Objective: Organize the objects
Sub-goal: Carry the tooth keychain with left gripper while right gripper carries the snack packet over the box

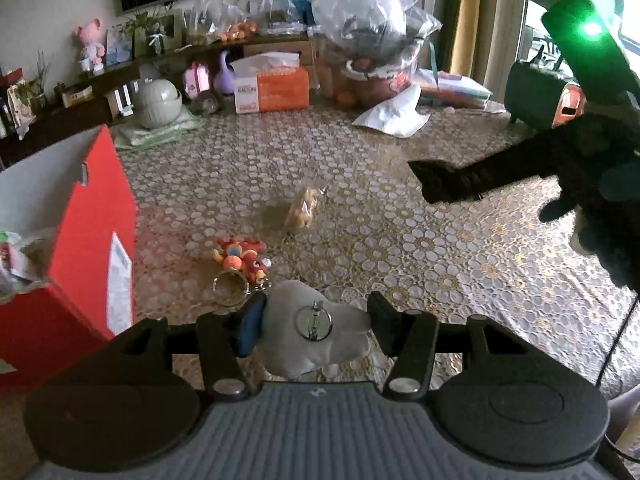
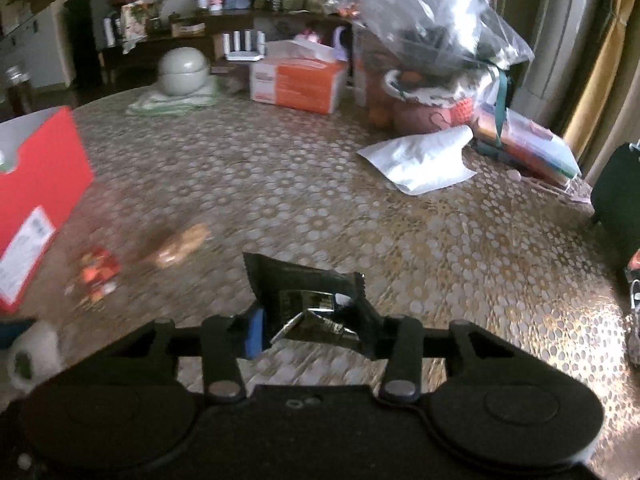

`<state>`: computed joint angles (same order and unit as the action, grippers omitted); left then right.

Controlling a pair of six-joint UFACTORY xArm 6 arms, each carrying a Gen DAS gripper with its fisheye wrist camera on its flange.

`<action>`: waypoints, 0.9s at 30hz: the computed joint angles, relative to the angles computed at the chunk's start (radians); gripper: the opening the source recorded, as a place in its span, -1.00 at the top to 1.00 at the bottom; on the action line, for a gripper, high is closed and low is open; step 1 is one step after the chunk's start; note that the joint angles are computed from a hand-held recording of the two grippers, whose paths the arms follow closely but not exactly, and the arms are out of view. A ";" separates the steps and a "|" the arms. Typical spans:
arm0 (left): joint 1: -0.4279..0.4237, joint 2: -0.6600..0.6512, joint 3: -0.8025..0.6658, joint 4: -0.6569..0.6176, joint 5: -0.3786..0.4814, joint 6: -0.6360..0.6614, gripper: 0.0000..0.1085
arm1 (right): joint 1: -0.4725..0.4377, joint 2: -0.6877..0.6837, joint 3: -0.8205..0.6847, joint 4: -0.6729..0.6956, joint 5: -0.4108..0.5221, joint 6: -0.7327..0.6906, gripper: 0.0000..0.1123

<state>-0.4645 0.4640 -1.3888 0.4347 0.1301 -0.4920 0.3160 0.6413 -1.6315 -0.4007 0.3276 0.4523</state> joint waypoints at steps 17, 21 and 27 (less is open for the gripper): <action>0.064 -0.301 0.303 -0.044 -0.109 0.016 0.00 | 0.142 -0.324 0.340 -0.007 -0.092 0.060 0.23; 0.068 -0.363 0.358 -0.154 -0.097 0.105 0.00 | 0.177 -0.364 0.379 0.055 -0.116 0.035 0.23; 0.102 -0.432 0.415 -0.209 -0.109 0.191 0.00 | 0.222 -0.375 0.368 0.052 -0.101 0.051 0.23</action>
